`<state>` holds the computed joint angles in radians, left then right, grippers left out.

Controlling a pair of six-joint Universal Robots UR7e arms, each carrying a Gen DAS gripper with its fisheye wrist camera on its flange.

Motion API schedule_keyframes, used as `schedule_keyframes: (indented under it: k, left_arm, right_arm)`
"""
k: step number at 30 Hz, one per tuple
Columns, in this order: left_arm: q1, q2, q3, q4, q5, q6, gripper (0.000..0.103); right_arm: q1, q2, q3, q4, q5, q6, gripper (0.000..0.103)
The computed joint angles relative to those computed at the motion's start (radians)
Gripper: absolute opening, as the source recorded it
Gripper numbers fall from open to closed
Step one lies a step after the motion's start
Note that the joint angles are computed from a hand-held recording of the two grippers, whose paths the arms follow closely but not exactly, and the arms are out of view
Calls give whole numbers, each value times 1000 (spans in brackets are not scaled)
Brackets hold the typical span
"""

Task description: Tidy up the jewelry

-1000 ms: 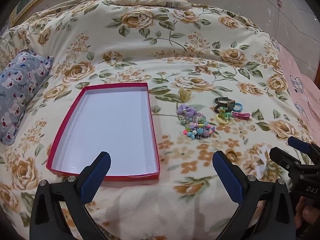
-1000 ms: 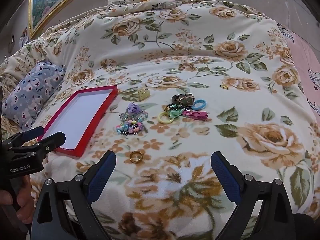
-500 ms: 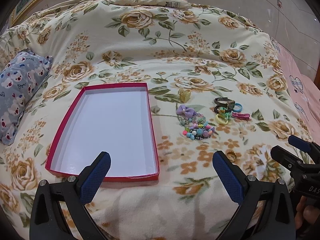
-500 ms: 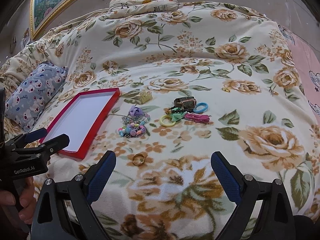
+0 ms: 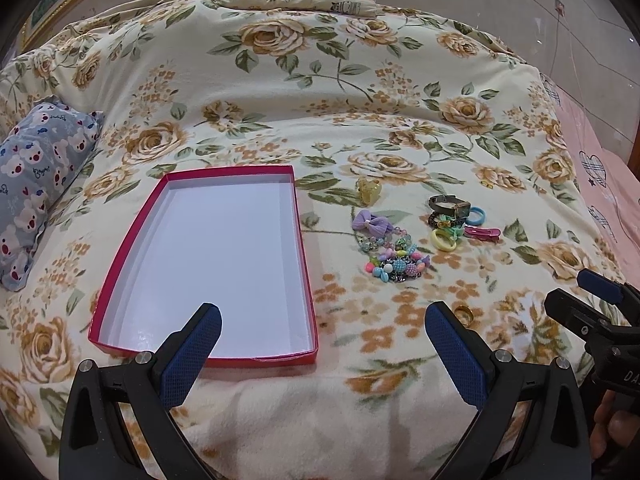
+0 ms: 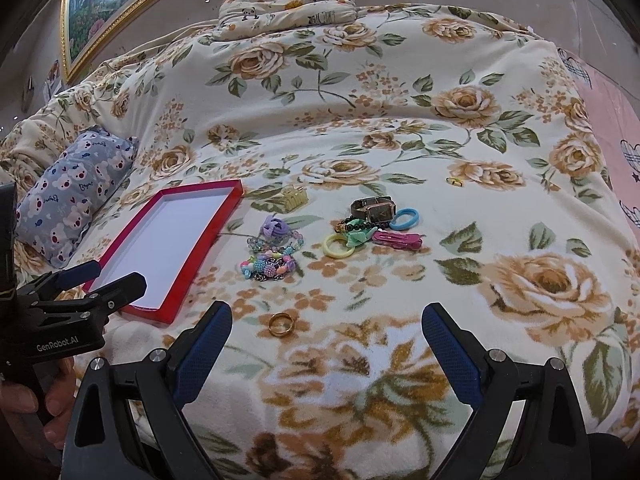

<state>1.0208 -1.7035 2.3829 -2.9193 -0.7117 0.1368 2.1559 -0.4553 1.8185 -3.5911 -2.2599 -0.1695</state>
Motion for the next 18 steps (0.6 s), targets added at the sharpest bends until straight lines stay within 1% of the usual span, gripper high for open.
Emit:
schedule_keyframes:
  k: [18]
  left_arm:
    - [4, 17, -8, -5, -4, 3, 102]
  right_arm:
    - [-5, -5, -4, 10, 13, 4, 97]
